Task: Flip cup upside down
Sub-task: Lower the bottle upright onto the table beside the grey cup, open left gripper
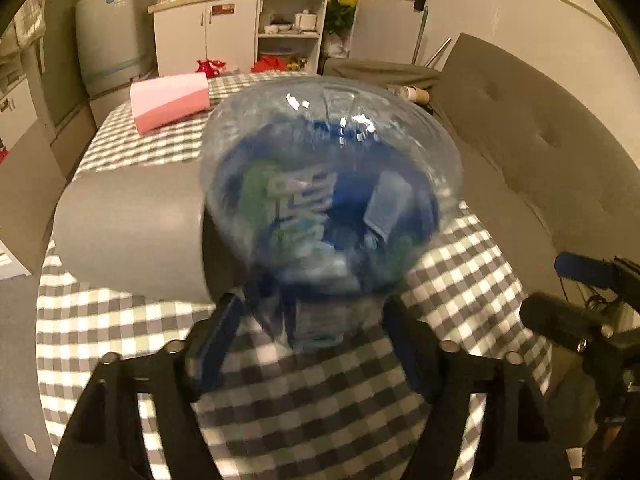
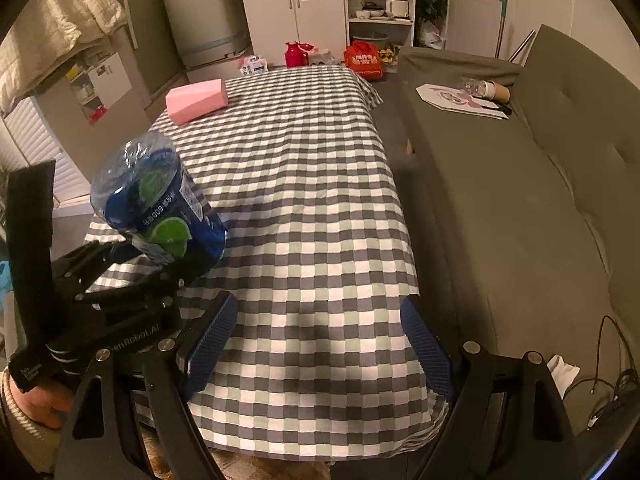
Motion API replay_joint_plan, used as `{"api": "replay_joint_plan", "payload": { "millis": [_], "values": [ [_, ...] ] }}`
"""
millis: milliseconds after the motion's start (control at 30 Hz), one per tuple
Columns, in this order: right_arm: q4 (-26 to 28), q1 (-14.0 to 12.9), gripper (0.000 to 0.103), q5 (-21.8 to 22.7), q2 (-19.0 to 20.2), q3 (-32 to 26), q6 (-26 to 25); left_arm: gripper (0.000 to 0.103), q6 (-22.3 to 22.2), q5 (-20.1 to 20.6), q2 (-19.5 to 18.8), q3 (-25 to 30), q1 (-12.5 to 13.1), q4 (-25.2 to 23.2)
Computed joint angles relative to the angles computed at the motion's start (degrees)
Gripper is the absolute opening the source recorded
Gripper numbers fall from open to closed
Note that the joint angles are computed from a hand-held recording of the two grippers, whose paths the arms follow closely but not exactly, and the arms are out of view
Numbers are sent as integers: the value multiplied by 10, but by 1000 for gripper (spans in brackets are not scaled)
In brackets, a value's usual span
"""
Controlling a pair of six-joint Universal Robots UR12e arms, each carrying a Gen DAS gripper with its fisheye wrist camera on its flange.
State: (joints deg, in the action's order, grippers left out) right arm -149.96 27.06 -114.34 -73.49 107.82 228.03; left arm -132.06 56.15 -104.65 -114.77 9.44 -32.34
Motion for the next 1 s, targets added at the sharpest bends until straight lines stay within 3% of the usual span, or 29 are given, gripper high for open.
{"api": "replay_joint_plan", "payload": {
  "millis": [233, 600, 800, 1000],
  "values": [
    [12, 12, 84, -27, -17, -2, 9, 80, 33, 7, 27, -11, 5, -25],
    [24, 50, 84, -101, -49, -12, 19, 80, 15, -36, 73, -6, 29, -48],
    [-2, 75, 84, -142, -53, -16, 15, 80, 8, -85, 99, -12, 65, -47],
    [-53, 91, 84, -175, -31, -25, -13, 80, -8, -124, 116, -36, 111, 6]
  ]
}}
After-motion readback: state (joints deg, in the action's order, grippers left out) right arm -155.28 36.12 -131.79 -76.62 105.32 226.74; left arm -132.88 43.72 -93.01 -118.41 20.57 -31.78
